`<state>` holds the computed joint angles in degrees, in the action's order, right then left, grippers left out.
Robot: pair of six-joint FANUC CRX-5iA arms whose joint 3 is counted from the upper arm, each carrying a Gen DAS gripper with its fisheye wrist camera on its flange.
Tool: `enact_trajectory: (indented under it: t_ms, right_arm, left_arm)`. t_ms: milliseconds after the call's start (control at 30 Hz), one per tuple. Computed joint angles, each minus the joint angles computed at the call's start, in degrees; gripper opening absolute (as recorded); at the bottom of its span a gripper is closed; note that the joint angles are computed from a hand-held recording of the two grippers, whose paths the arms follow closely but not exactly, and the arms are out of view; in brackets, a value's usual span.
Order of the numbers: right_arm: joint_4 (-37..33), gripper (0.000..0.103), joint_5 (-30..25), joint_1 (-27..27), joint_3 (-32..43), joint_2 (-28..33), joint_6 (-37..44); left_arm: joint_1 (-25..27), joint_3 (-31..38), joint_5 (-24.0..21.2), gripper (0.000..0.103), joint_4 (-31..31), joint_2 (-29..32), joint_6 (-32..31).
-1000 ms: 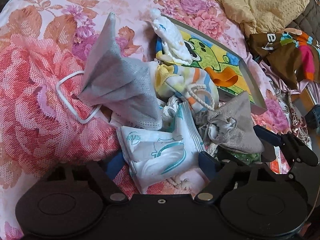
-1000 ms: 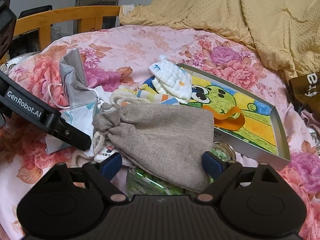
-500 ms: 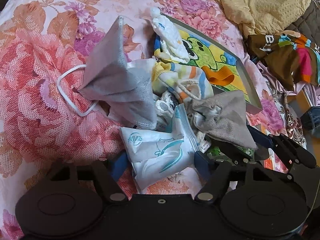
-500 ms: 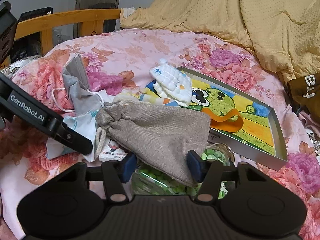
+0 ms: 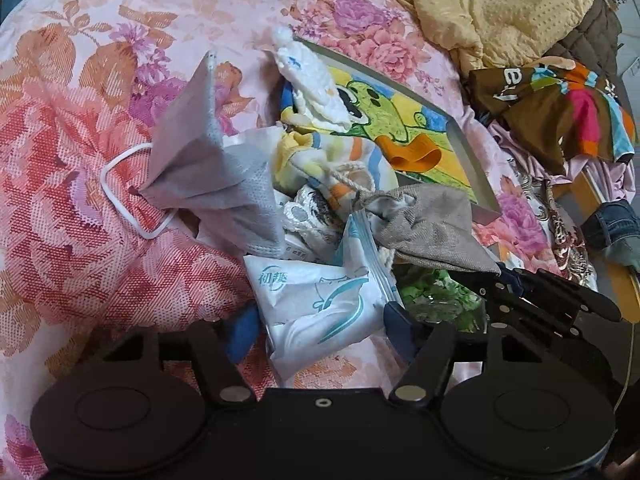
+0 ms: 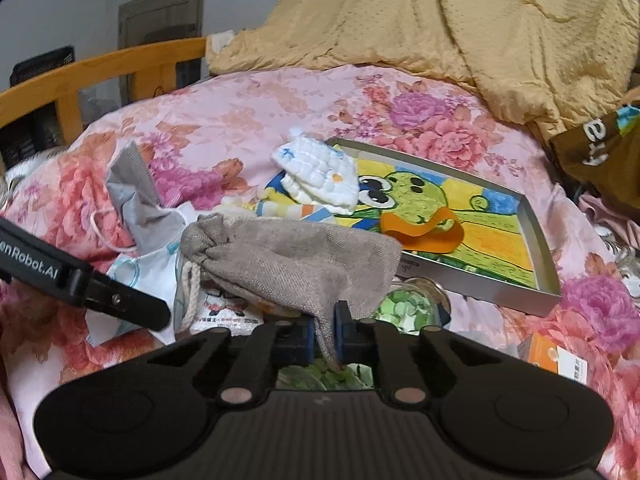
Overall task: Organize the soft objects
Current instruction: 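Carry the wipes packet and beige pouch over the picture tray with both tools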
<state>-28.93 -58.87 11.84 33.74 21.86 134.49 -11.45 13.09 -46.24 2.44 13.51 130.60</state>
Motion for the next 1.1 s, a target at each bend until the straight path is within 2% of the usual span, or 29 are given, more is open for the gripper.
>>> enact_trajectory:
  t_ms: [267,367,467,767,900,1100]
  right_arm:
    - [-3.19,0.008,-2.56,-2.26,2.28,-0.05,-4.59]
    - [-6.76,0.008,-6.24,-4.34,5.95,1.70,-8.51]
    - [-9.39,0.007,-6.72,-5.74,7.05,2.12,-10.15]
    - [-12.49,0.006,1.36,-5.94,1.70,-1.39,-4.70]
    - [-16.31,0.006,4.56,-6.93,-0.11,-2.45,-1.45]
    - [-18.80,0.006,8.72,-7.37,-1.05,-2.81,-0.82]
  left_arm:
    - [-0.97,-2.45,3.78,0.068,-1.09,-2.54,-0.94]
    - [-1.12,-3.58,6.12,0.068,-1.05,-3.30,-1.03]
    - [-1.23,-4.54,8.30,0.068,-1.44,-4.01,-0.06]
    - [-2.90,-3.14,11.15,0.068,-9.63,-4.74,4.75]
    - [-3.67,-1.95,12.06,0.068,-14.03,-4.63,8.51]
    - [-4.91,1.81,11.02,0.068,-21.14,-3.06,12.68]
